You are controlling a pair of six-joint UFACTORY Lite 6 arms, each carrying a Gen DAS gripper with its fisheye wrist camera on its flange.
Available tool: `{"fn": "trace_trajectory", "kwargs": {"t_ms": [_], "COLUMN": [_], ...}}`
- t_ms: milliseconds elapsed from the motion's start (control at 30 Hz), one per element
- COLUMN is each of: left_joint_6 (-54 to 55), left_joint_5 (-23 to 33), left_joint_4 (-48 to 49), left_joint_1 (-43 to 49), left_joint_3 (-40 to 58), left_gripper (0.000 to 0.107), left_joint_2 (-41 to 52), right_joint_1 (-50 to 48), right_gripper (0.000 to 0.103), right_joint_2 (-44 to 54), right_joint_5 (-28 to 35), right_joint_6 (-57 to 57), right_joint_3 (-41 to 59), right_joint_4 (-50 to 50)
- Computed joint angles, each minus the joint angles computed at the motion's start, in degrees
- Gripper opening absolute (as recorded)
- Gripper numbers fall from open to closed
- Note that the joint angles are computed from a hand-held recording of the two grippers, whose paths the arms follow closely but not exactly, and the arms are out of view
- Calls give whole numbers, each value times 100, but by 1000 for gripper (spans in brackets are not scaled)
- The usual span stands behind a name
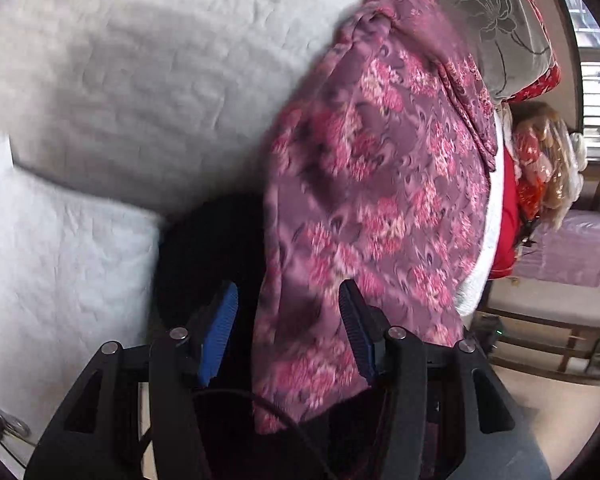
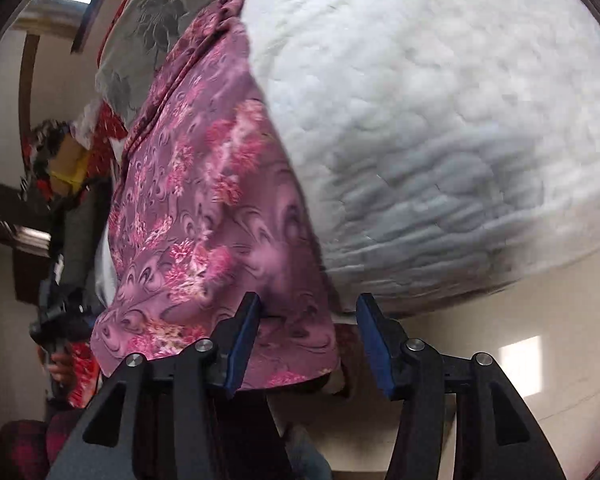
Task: Fold small clothes
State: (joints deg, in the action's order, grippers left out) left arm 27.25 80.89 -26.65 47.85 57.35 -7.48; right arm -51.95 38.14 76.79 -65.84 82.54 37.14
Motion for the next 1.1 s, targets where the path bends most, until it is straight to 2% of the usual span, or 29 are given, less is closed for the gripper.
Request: {"fn": "trace_trajectory", "kwargs": {"t_ms": [67,167,267,300,333,367,400,433,533,633,800,967,1100], "left_joint_6": [107,207,283,202,182,182,180,222,307,553,591,303,30], "left_joint_5": [174,274,366,300,269,258,255,314,407,755,1028,816,456], "left_joint_4": [-68,-52,22,84,128,152,192,197,46,-594,-1517,-2104,-2561], "left_joint_1": [92,-21,-210,-372,-482,-588,-688,-720,-662,-87,395,159,-155], "left_joint_3": [-149,-301,-401,-430,-456,-484,-507,-517,-573,-459,-37,567,1273], "left_gripper": [53,61,61,61,49,26,16,3,3,3,3,3,3], "left_joint_2": [-116,-429,-734,-847,-936,-1026,-1081,-1085,-1168,-975,-592,-55,580], "right_joint_1": [-26,51,266,285,264,209,109,24,-124,-238,-242,127,486], "right_gripper": [72,74,71,67,44,16,7,5,5,5,5,5,5], "right_joint_2": [232,522,704,751,832,939,1009,951,643,320,196,100,481], "right_joint_5": [205,484,574,628,796,1017,1324,1531,1957,2485,3327,3314,3069], "right_joint_6": [-172,-248,-419,-451,-482,-467,-485,-578,-826,-875,-291,545,1386], "right_joint_3": [63,156,53,44,84,200,298,345,424,645,1355,1713,2509], "right_joint_4": [203,299,89,32,52,93,172,200,119,301,1349,2425,3156]}}
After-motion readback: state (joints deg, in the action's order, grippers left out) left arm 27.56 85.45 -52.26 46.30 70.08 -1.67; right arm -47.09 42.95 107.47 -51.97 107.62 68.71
